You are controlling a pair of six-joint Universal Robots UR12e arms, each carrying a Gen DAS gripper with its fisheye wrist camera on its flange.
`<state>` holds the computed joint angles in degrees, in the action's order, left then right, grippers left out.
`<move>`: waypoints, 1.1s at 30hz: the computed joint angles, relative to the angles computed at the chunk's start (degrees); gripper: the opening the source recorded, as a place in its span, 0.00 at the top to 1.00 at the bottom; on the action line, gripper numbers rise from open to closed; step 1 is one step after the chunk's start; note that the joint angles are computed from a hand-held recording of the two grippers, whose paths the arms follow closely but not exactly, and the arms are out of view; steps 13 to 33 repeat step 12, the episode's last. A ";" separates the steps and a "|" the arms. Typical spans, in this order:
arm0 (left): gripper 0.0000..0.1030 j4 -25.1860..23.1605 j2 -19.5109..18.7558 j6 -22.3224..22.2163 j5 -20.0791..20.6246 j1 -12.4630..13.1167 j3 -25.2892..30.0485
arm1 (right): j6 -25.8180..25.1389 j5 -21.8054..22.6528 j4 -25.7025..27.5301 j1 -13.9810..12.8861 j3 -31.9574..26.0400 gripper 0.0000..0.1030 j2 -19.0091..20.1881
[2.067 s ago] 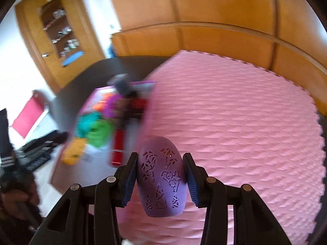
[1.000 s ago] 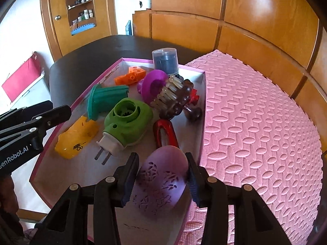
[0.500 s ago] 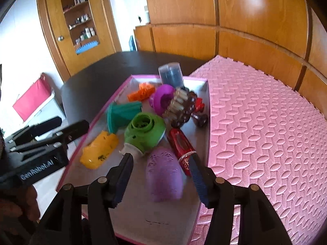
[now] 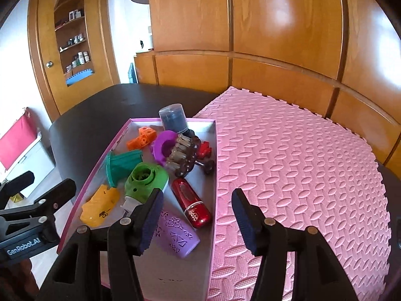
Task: Organize rigid objects
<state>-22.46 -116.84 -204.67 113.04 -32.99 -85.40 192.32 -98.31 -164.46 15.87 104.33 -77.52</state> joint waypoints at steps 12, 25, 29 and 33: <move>0.01 1.97 0.11 -0.57 3.30 -0.72 -0.36 | -1.19 -1.09 -1.31 0.63 0.83 0.45 -0.41; 0.01 1.97 0.11 -0.57 3.30 -0.72 -0.36 | -1.19 -1.09 -1.31 0.63 0.83 0.45 -0.41; 0.01 1.97 0.11 -0.57 3.30 -0.72 -0.36 | -1.19 -1.09 -1.31 0.63 0.83 0.45 -0.41; 0.01 1.97 0.11 -0.57 3.30 -0.72 -0.36 | -1.19 -1.09 -1.31 0.63 0.83 0.45 -0.41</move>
